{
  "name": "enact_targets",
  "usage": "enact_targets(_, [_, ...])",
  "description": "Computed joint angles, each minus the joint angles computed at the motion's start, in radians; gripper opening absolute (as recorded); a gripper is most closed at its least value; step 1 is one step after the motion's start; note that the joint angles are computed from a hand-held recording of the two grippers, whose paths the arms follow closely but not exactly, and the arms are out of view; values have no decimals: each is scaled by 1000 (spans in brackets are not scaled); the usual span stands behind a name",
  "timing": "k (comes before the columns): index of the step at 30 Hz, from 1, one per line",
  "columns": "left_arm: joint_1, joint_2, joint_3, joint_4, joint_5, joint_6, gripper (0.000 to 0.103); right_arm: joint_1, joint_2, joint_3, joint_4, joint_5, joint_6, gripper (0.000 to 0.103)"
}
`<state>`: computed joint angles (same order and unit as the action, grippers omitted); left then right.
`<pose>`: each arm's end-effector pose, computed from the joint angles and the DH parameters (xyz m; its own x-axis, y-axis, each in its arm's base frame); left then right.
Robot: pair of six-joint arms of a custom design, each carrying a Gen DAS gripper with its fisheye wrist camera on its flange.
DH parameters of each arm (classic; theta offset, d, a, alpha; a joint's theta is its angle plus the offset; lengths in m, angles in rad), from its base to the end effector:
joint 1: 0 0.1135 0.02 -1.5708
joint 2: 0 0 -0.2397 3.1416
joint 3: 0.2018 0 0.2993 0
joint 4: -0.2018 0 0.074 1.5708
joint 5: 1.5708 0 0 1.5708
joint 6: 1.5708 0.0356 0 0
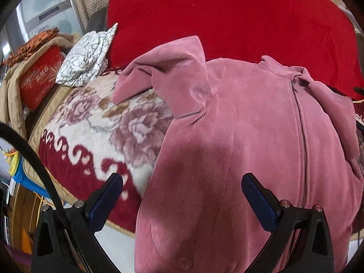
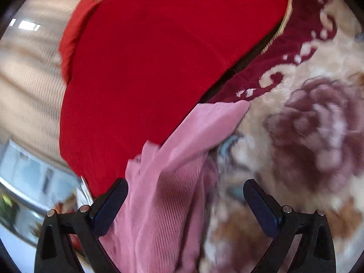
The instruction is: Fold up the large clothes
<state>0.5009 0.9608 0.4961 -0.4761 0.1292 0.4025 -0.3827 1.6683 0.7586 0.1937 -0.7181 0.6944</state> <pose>0.2093 0.1094 0.1439 -0.8126 -0.0020 -0.5828 -0.0992 0.9859 0.1350 0.3304 -0.1078 0.0913 -0.5826 0.7540 -0.3034 0.2519 0.5224 0.8146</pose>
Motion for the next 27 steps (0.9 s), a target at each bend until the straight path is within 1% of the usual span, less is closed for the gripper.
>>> enact_targets(1, [-16, 20, 7, 19, -10, -8, 103, -1, 59, 35, 36, -18, 39, 99])
enact_targets(2, [-31, 38, 14, 34, -19, -16, 103, 2, 114, 71, 68, -26, 76, 96])
enact_targets(3, [-45, 56, 21, 50, -27, -24, 103, 7, 168, 109, 89, -27, 107, 93])
enact_targets(4, [-57, 72, 30, 63, -32, -32, 103, 14, 217, 148, 106, -24, 134, 93])
enact_targets(5, [-66, 84, 37, 72, -33, -37, 103, 21, 252, 178, 128, -13, 156, 92])
enact_targets(7, [-85, 109, 51, 92, -38, -47, 103, 36, 288, 214, 173, 14, 185, 85])
enact_targets(8, [-93, 116, 55, 100, -42, -52, 103, 43, 311, 246, 163, 16, 178, 76])
enact_targets(9, [-96, 122, 58, 104, -42, -55, 103, 53, 344, 297, 119, 23, 161, 60])
enact_targets(10, [-96, 123, 60, 104, -40, -56, 103, 61, 365, 327, 88, 35, 155, 47])
enact_targets(11, [-90, 125, 64, 99, -30, -54, 103, 66, 381, 352, 56, 41, 149, 28])
enact_targets(12, [-86, 122, 64, 97, -25, -54, 103, 69, 394, 372, 32, 38, 150, 27])
enact_targets(14, [-64, 105, 59, 91, -6, -45, 103, 73, 360, 328, 88, 44, 178, 21])
enact_targets(16, [-33, 85, 54, 85, 16, -37, 103, 82, 266, 235, 176, 61, 192, 19])
enact_targets(18, [13, 68, 60, 68, 51, -25, 103, 105, 139, 154, 207, 78, 177, 18])
enact_targets(22, [114, 33, 71, 44, 123, 0, 103, 199, -98, 49, 176, 92, 139, 18])
enact_targets(25, [187, 21, 83, 27, 169, 19, 103, 319, -214, 21, 148, 128, 145, 18])
enact_targets(27, [247, 22, 97, 6, 204, 43, 103, 417, -235, 31, 140, 162, 150, 18])
